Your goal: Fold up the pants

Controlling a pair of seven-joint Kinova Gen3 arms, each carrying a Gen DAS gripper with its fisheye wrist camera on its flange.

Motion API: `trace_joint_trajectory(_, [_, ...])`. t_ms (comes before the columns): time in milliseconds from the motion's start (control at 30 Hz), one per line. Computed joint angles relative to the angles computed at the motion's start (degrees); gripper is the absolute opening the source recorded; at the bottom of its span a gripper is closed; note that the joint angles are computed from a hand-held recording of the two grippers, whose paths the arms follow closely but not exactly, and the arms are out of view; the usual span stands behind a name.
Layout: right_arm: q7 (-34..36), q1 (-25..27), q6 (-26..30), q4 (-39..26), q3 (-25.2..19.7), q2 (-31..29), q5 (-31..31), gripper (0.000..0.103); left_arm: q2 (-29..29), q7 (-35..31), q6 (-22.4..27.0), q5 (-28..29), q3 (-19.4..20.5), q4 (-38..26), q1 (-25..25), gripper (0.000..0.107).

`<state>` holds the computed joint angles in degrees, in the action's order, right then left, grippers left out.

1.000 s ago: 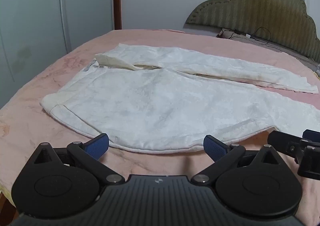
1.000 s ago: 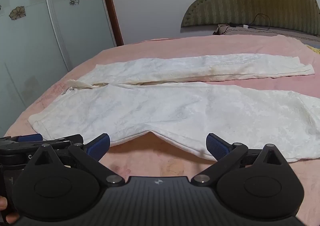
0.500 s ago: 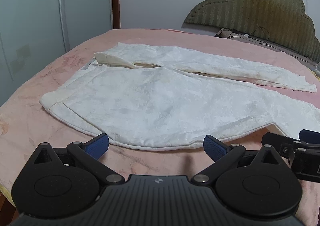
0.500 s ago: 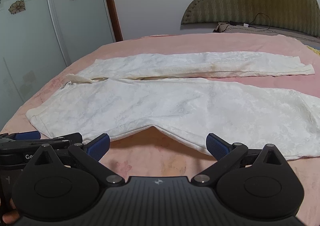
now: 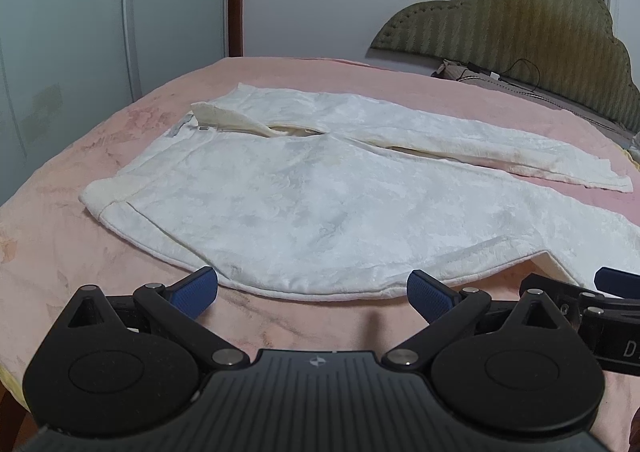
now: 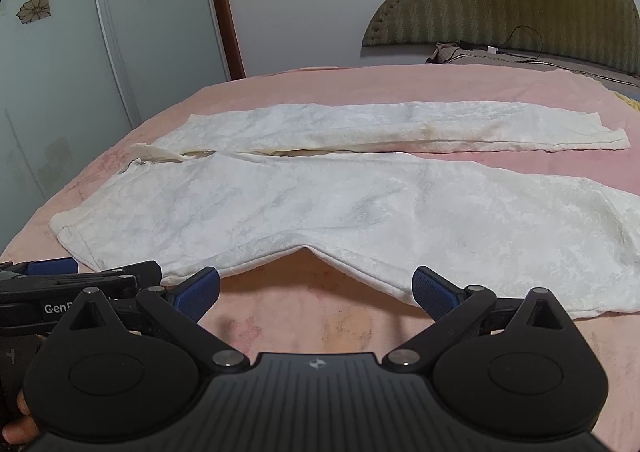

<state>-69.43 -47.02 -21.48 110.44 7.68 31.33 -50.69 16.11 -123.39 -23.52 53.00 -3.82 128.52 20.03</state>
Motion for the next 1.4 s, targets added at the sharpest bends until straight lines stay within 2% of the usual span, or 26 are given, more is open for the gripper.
trace_joint_trajectory(200, [0.6, -0.3, 0.0, -0.1, 0.1, 0.1, -0.5, 0.103, 0.0, -0.4, -1.8, 0.2, -0.1, 0.6, 1.0, 0.102])
trace_joint_trajectory(333, [1.0, -0.3, -0.4, 0.0, 0.0, 0.2, -0.6, 0.103, -0.7, 5.5, -2.2, -8.0, 3.6, 2.2, -3.4, 0.102])
trace_joint_trajectory(400, [1.1, -0.1, -0.3, -0.1, -0.1, 0.2, -0.5, 0.103, -0.6, 7.1, -2.9, -9.5, 2.6, 2.7, -2.3, 0.102])
trace_joint_trajectory(567, [2.0, -0.5, -0.1, -0.2, 0.3, 0.3, -1.3, 0.103, 0.1, 5.2, -4.0, -6.5, 0.9, 2.2, -0.4, 0.102])
trace_joint_trajectory(733, [2.0, 0.0, -0.3, -0.2, -0.2, 0.4, -1.5, 0.103, -0.2, 9.6, -4.1, -12.1, 1.8, 3.0, -3.2, 0.102])
trace_joint_trajectory(833, [1.5, 0.5, -0.2, -0.1, -0.7, 0.4, -0.7, 0.103, 0.5, 8.7, -6.4, -12.0, 1.0, 3.1, -2.3, 0.102])
trace_joint_trajectory(900, [-1.3, 2.2, -1.5, 0.8, -2.6, 0.1, 2.8, 0.103, 1.0, 7.8, -7.8, -12.2, 0.7, 2.9, -2.2, 0.102])
trace_joint_trajectory(1000, [-6.0, 4.5, -7.6, 3.3, -5.8, -0.3, 8.3, 0.103, 2.0, 5.8, -8.5, -10.9, 0.0, 1.0, -2.3, 0.102])
trace_joint_trajectory(1067, [-6.1, 4.2, -12.0, 4.4, -6.1, -0.4, 8.3, 0.103, 2.6, 3.8, -7.0, -8.7, -0.7, -1.3, -2.6, 0.102])
trace_joint_trajectory(1133, [-4.0, 3.5, -13.2, 3.9, -4.9, -0.3, 7.0, 0.103, 3.5, 0.0, -4.5, -4.1, -2.2, -4.6, -2.1, 0.102])
trace_joint_trajectory(1267, [5.3, 3.8, -6.8, -1.1, -2.4, 0.6, 1.5, 0.103, 5.7, -7.9, -1.5, 3.8, -4.4, -10.1, -1.3, 0.102])
trace_joint_trajectory(1333, [7.6, 4.9, -3.9, -3.5, -1.9, 1.1, 1.5, 0.103, 6.7, -12.1, -0.7, 7.2, -4.9, -12.3, -1.2, 0.102])
trace_joint_trajectory(1400, [9.5, 4.8, -3.2, -5.6, -0.9, 2.1, 2.3, 0.103, 7.7, -15.4, -0.4, 9.4, -4.9, -14.1, -1.6, 0.103])
